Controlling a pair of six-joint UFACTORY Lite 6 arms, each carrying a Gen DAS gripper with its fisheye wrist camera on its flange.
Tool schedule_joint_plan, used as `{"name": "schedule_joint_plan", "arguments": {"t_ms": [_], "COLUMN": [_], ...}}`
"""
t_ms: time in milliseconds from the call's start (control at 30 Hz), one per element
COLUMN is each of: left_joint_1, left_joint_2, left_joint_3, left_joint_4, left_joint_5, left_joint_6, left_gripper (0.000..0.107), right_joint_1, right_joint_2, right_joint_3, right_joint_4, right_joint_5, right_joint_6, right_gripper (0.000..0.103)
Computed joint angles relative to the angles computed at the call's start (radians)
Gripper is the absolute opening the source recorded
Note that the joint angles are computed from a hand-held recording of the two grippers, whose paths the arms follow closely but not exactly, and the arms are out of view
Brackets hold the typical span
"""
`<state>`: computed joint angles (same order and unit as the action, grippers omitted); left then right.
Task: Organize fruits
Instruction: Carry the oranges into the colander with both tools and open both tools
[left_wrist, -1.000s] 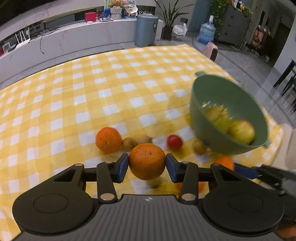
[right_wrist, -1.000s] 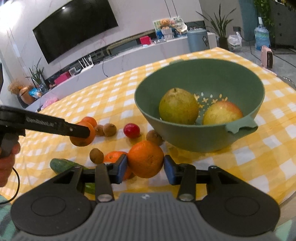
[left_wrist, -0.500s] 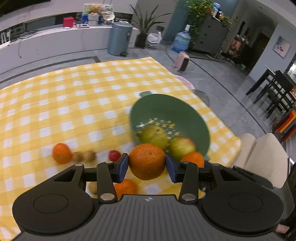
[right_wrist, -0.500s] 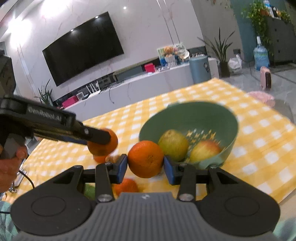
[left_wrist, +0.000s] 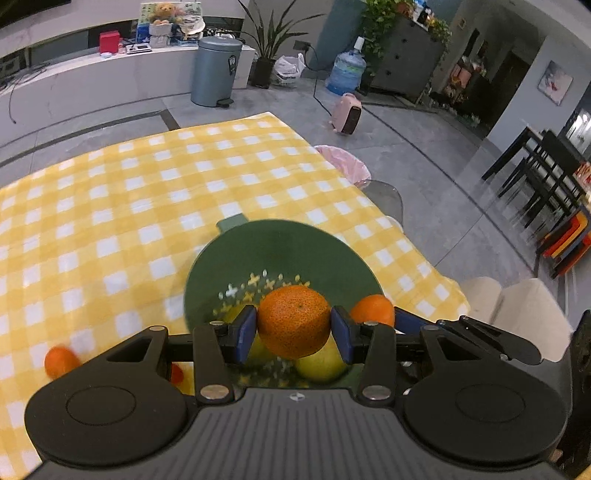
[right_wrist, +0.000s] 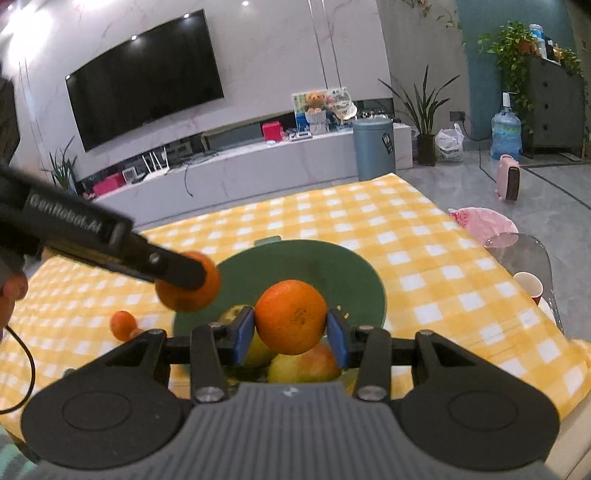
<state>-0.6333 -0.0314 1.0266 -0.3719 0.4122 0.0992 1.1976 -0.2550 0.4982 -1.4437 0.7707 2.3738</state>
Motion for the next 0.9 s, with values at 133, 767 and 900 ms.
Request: {"name": "schedule_joint_plan", "arguments": {"t_ms": [133,767,900], "left_joint_1": [-0.023,0.028,0.038], "left_joint_2": [0.139,0.554,0.574], "left_joint_3": [0.117,0.422,0.433], "left_joint_4": [0.066,0.063,0.048], "left_joint_5": [-0.008,0.038,0.044], "left_joint_6": [-0.046,0.034,0.054], "left_gripper": [0.05,0.05,0.05], "right_joint_1": [-0.135,-0.349,-0.344], "right_joint_2": [0.05,0.46,0.486], "right_joint_3": [0.033,0.31,0.339], "right_joint_4": [-0.055,-0.057,0.002], "right_joint_5": [-0.108,-0.289,-0.284], "right_joint_6": [-0.085,-0.386,-0.487], "right_gripper": [0.04,0.04,0.04]}}
